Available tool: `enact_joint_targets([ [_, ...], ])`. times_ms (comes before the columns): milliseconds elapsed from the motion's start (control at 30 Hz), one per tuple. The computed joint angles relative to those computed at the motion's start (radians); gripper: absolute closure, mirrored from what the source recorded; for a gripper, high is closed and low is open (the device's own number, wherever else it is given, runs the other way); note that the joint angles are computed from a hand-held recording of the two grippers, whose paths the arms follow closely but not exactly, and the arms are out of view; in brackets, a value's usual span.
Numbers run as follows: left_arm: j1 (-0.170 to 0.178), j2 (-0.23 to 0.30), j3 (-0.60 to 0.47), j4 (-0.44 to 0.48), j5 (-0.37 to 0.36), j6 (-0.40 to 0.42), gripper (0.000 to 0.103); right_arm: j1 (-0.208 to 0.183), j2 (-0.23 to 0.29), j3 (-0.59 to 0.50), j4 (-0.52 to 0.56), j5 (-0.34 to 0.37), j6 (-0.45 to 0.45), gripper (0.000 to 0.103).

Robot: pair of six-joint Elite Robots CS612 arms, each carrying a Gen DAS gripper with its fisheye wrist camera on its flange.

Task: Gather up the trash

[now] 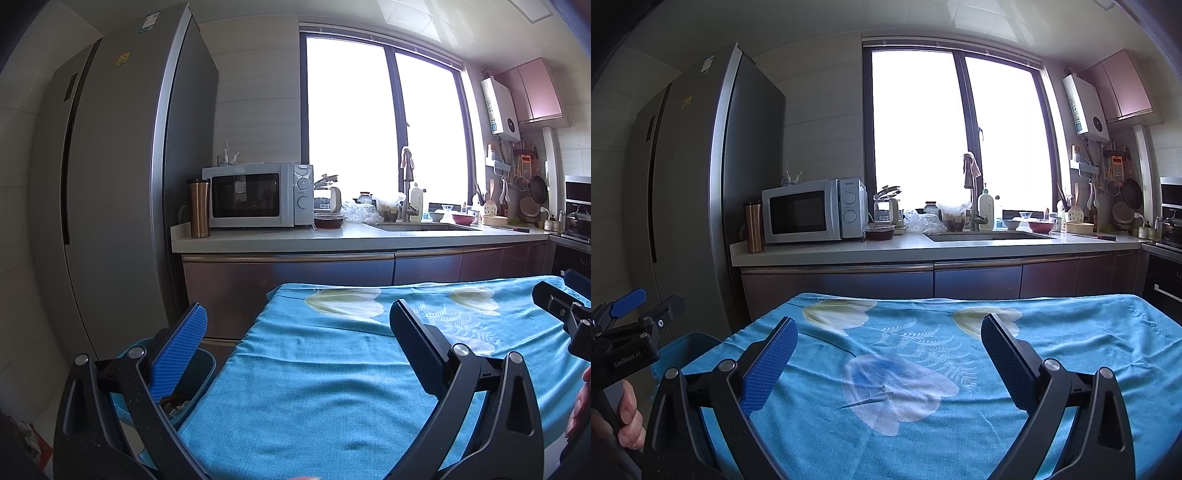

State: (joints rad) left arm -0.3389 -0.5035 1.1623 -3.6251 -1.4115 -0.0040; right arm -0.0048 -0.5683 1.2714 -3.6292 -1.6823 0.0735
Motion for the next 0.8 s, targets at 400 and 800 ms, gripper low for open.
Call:
enact_joint_targets([
  [400,0.000,-0.002,0.002,0.000,0.001,-0.003,0.006,-0.002,0.000,0.001,-0.004,0.007,-0.002,0.007],
  [800,-0.001,-0.003,0.002,0.001,0.006,-0.004,0.006,-0.004,0.000,0.002,-0.004,0.010,-0.002,0.007],
])
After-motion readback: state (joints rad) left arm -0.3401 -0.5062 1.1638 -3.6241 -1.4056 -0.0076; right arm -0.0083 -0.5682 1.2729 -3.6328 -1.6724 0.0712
